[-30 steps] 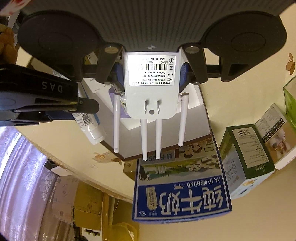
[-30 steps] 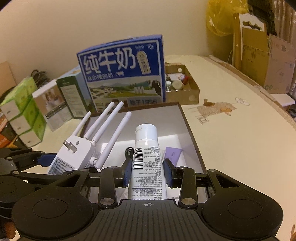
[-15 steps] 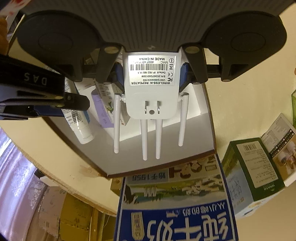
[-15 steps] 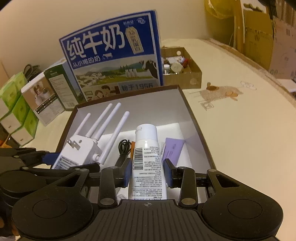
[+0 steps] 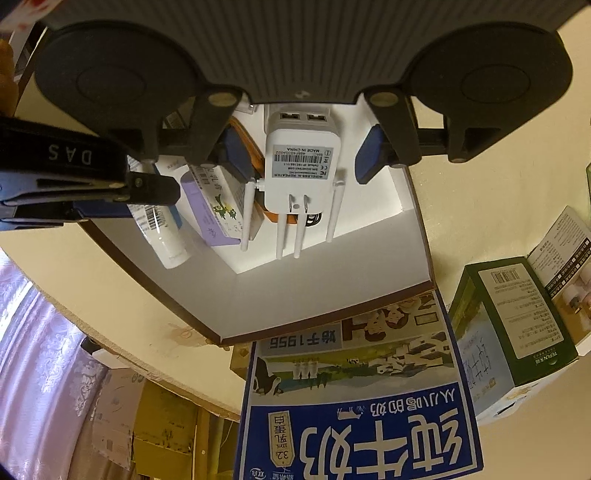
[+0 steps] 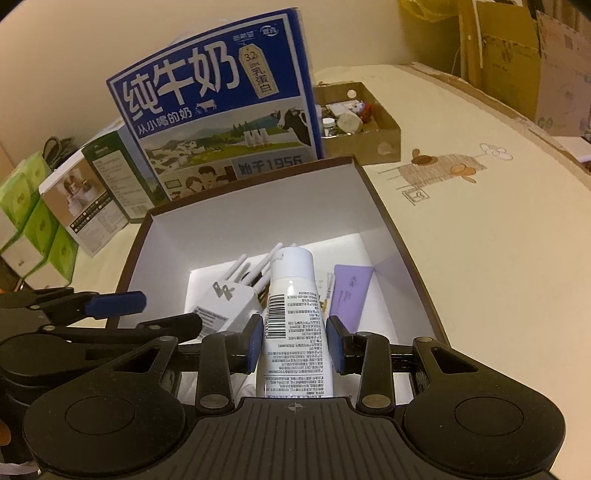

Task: Organize rigid objects
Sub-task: 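Lower and open both tools to drop the repeater and tube into the brown box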

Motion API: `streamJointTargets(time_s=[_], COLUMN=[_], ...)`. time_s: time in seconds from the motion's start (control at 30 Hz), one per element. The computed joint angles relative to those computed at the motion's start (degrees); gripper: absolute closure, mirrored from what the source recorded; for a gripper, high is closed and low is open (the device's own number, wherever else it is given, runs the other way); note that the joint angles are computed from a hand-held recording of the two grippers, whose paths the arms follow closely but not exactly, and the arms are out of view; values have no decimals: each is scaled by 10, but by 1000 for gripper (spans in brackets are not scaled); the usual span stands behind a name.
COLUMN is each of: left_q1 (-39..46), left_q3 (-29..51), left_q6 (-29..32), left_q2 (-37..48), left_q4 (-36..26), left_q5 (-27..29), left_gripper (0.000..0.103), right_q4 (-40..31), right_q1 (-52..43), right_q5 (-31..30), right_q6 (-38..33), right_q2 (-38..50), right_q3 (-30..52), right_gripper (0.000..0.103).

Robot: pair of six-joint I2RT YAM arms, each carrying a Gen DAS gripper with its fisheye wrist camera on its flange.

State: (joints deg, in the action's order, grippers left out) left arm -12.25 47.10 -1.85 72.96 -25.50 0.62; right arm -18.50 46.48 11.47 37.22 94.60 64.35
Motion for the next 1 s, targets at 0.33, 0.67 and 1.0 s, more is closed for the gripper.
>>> streamJointTargets(time_s=[0.33,0.67,1.0], left_q1=[-1,25,135], left_q3=[-3,-34,-81], left_q6=[13,45,126], left_q2=[-32,-118,-297], left_q4=[-17,-51,-162], left_q5=[13,48,144], left_gripper=[43,36,24], right_q4=[-2,-21,-78], right_q1=[5,52,190], right_q5=[40,91,199], right_q6=[19,56,167], right_q2=[-23,-90,-119], right_q3=[-3,-53,-70], right_gripper=[68,37,32])
